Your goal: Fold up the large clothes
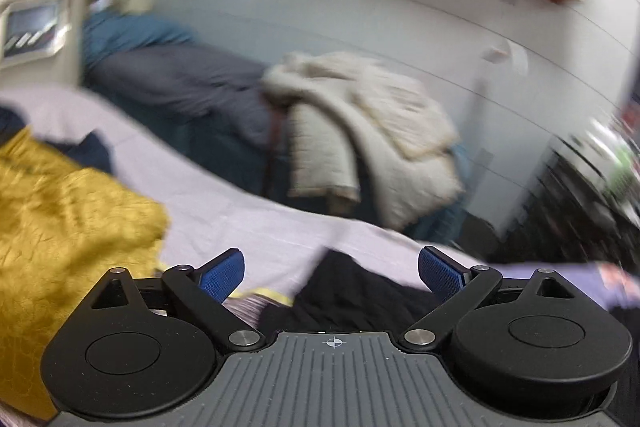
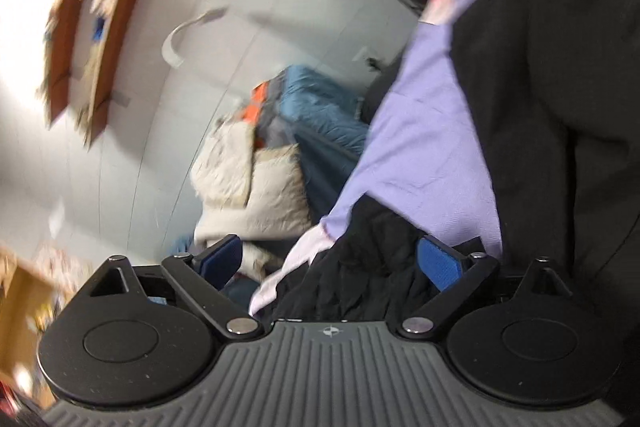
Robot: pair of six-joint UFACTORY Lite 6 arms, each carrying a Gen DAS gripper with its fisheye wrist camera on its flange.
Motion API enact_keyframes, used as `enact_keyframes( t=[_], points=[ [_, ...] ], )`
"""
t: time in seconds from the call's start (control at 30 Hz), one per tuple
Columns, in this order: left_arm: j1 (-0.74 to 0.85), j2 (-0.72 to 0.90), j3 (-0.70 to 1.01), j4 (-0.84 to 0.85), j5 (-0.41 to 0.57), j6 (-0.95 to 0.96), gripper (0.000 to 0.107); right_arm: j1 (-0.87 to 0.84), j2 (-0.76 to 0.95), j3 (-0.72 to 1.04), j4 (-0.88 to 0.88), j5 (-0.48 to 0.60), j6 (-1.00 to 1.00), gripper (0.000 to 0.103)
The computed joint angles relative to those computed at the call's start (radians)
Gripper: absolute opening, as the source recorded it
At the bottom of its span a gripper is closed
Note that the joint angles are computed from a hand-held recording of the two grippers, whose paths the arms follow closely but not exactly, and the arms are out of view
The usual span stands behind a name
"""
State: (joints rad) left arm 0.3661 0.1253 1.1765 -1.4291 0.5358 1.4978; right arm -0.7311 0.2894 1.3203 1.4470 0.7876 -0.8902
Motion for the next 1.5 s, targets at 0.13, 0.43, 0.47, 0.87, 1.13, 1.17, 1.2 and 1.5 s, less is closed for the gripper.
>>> enact_keyframes(
  t=[0.13,0.43,0.47,0.87,1.13,1.17,1.2,1.5],
  points=[
    [-0.107,-0.22,-0.335,-0.164,-0.055,0.343,0.103,0.131,-0.268,-0.244,-0.051,-0.133,-0.354,0.088],
    [-0.349,-0.055,-0.438,-0.998,-0.284,1.226,0.103,0.481,-0.295,-0.411,-0.206,-0.522,-0.427,0.094],
    [-0.339,-0.015,-0.41,-1.033,-0.273,1.249,0.103,0.469,-0.276,-0.411,-0.147,-0.522,-0.484,0.096],
    [-0.337,0.12,-0.339,-1.241,-0.215,1.456,0.103,0.498,-0.152,-0.352,-0.127,-0.609,-0.507,0.102],
    [-0.034,-0.272,-0.594,-0.518,-0.055,0.924,0.103,0.384,-0.543,-0.615,-0.029,-0.492,-0.632,0.101],
    [0.038,-0.283,-0.594,-0.414,-0.001,0.842,0.103,0.347,-0.598,-0.644,-0.062,-0.455,-0.61,0.101],
    [0.11,-0.271,-0.572,-0.309,0.052,0.754,0.103,0.303,-0.654,-0.674,-0.104,-0.415,-0.576,0.101],
    [0.348,0.127,-0.211,0.108,0.275,0.292,0.103,-0.141,-0.673,-0.712,-0.236,-0.06,-0.451,0.101]
  ],
)
